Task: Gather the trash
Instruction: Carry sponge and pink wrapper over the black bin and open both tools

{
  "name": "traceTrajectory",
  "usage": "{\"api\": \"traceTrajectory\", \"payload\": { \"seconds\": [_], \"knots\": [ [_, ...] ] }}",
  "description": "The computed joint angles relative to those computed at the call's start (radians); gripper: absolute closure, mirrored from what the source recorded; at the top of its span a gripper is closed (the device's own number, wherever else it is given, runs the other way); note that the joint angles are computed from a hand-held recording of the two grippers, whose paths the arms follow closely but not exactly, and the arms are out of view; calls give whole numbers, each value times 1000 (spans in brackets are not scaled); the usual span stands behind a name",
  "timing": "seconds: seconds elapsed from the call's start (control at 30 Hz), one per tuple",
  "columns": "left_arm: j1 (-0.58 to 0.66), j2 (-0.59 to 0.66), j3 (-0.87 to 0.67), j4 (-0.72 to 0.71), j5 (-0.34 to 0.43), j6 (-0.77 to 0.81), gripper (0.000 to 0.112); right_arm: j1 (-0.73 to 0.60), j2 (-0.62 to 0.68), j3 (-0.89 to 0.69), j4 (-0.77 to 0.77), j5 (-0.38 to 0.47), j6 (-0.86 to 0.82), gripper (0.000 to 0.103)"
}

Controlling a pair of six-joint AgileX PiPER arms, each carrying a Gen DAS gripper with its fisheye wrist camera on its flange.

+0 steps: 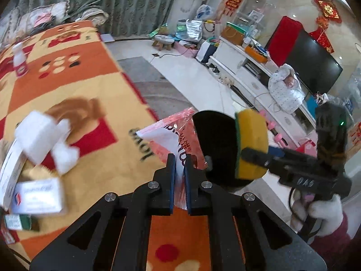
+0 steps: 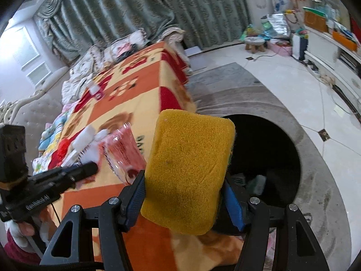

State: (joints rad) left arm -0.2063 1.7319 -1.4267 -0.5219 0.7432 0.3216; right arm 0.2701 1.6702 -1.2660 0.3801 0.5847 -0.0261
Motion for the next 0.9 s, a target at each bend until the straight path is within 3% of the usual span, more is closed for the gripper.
{"api": "traceTrajectory", "payload": {
  "seconds": [0.2,0.43,0.5,0.53,0.57,0.9],
  "knots": [
    [-68,105,-126,62,2,-93,107,-66,30,0,-9,9,-8,41],
    [-97,180,-197,38,6,-110,104,-105,63,-3,-31,11,1,38],
    [-104,182,-197,30,3,-99,87,-115,67,1,-23,6,-8,34],
    [-104,182,-195,22,3,-90,67,-118,66,7,-17,-2,-16,32],
    [-102,179,-187,10,-2,-81,55,-120,68,6,-19,-6,-14,28],
    [-87,123,-105,70,-36,-139,54,-106,62,17,-25,-6,-3,24]
  ]
}}
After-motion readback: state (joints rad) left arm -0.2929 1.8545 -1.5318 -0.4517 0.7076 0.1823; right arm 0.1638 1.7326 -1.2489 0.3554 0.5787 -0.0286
